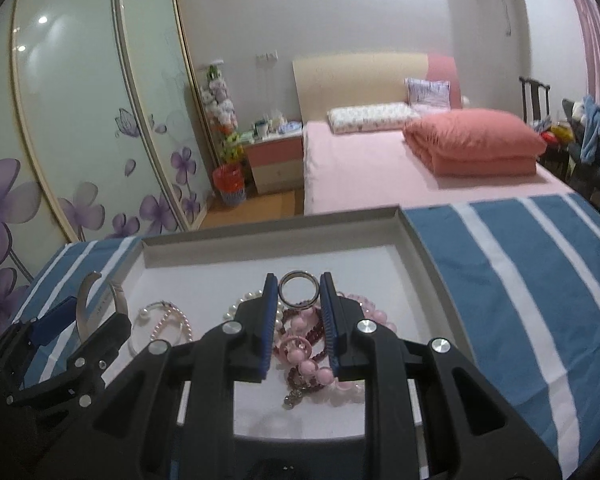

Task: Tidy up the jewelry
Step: 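Open the right tool to drop the ring while the left lowers and releases the cuff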

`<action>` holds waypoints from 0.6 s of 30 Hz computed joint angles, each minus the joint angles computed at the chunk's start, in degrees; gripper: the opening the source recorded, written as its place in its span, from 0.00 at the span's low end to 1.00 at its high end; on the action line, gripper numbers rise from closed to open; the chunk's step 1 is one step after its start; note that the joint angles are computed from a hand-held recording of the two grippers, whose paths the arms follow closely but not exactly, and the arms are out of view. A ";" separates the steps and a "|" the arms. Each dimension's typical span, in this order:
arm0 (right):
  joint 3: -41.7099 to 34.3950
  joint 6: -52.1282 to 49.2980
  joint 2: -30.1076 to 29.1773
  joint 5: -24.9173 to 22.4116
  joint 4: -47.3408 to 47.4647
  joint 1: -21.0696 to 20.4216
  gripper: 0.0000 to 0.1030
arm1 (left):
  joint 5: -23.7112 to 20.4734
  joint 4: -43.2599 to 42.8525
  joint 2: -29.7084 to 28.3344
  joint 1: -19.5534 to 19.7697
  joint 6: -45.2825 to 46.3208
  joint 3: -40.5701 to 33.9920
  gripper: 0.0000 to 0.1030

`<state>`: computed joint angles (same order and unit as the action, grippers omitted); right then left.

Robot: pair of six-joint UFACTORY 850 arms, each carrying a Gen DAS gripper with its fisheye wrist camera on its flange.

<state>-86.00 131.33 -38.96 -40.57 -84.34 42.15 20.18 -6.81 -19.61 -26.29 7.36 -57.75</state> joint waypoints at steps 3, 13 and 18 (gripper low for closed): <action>-0.21 -0.08 -0.28 1.34 0.90 -0.53 0.22 | -1.86 0.65 -0.76 0.03 -0.71 -1.10 0.67; 3.58 3.76 2.60 1.27 -0.91 -0.54 0.35 | -2.25 2.09 -0.12 1.18 -2.09 -1.14 0.67; 6.94 5.50 5.26 -0.46 -1.34 0.67 0.35 | -1.97 2.29 2.08 2.82 -3.33 0.50 0.67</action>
